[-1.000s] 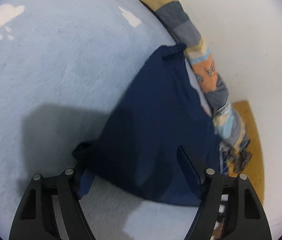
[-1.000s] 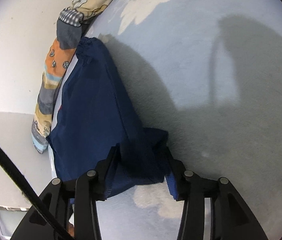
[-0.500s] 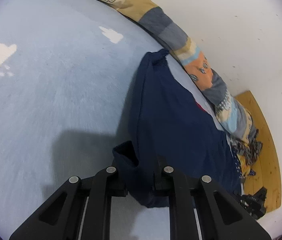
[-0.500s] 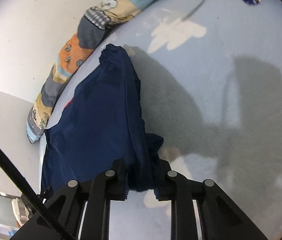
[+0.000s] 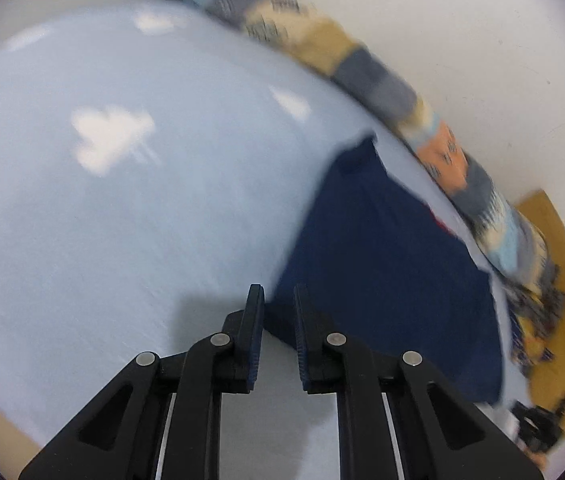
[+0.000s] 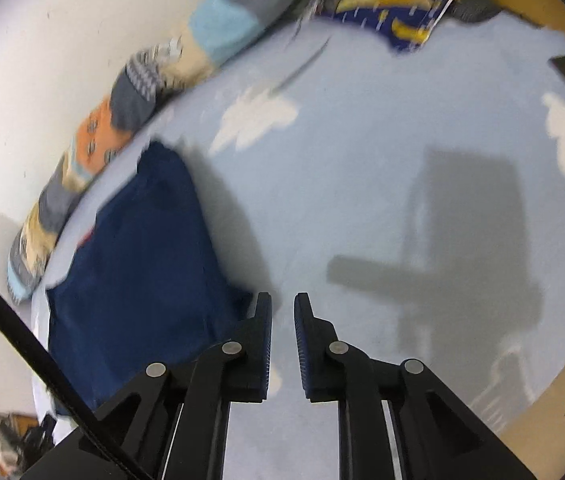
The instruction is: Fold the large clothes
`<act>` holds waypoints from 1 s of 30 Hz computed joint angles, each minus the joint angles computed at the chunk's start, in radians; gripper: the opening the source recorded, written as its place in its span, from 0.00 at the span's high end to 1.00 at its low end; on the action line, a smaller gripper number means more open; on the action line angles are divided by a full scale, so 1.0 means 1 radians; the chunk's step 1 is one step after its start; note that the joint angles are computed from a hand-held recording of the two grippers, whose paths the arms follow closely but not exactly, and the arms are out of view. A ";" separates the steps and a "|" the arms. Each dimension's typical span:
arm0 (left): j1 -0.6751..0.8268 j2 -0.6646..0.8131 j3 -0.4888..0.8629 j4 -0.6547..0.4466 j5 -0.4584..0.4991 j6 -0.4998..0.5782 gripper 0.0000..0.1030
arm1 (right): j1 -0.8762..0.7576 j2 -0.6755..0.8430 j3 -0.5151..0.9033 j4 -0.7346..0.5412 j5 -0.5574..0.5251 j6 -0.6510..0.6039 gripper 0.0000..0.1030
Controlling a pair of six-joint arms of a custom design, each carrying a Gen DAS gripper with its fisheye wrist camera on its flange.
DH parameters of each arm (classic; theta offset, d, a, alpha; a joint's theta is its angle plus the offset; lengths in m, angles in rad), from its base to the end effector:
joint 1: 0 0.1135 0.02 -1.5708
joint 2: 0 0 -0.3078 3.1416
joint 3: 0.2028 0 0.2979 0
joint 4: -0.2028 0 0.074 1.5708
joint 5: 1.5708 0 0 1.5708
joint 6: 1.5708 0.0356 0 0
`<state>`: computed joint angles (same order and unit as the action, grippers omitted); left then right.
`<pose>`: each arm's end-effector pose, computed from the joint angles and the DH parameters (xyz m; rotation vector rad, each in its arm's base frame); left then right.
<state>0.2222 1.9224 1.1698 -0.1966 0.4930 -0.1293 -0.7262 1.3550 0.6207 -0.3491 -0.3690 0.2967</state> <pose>0.4342 0.0808 0.1612 -0.2327 2.4392 -0.5775 0.2038 -0.1638 0.1685 1.1545 2.3006 0.3326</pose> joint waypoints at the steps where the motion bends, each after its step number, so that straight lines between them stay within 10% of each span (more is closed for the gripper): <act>1: -0.009 -0.019 -0.017 0.032 -0.017 0.000 0.80 | 0.002 -0.002 -0.003 0.020 -0.029 0.002 0.85; 4: -0.082 -0.061 -0.070 0.106 -0.052 0.048 0.47 | 0.086 0.034 -0.005 0.071 -0.131 0.003 0.85; 8: -0.191 -0.011 -0.047 0.083 -0.050 0.167 0.47 | 0.216 0.188 0.028 0.135 -0.251 0.037 0.86; 12: -0.235 0.105 0.035 -0.004 -0.185 0.281 0.49 | 0.226 0.267 0.075 0.076 0.059 -0.002 1.00; 17: -0.249 0.066 -0.013 0.073 -0.266 0.321 0.49 | 0.175 0.170 0.064 0.026 0.223 -0.020 0.92; 21: -0.272 0.001 -0.059 0.164 -0.206 0.240 0.36 | 0.096 0.112 0.017 0.097 -0.109 0.049 0.91; 30: -0.359 0.189 0.105 0.033 -0.364 0.279 0.28 | 0.407 0.263 0.091 0.129 0.000 0.081 0.85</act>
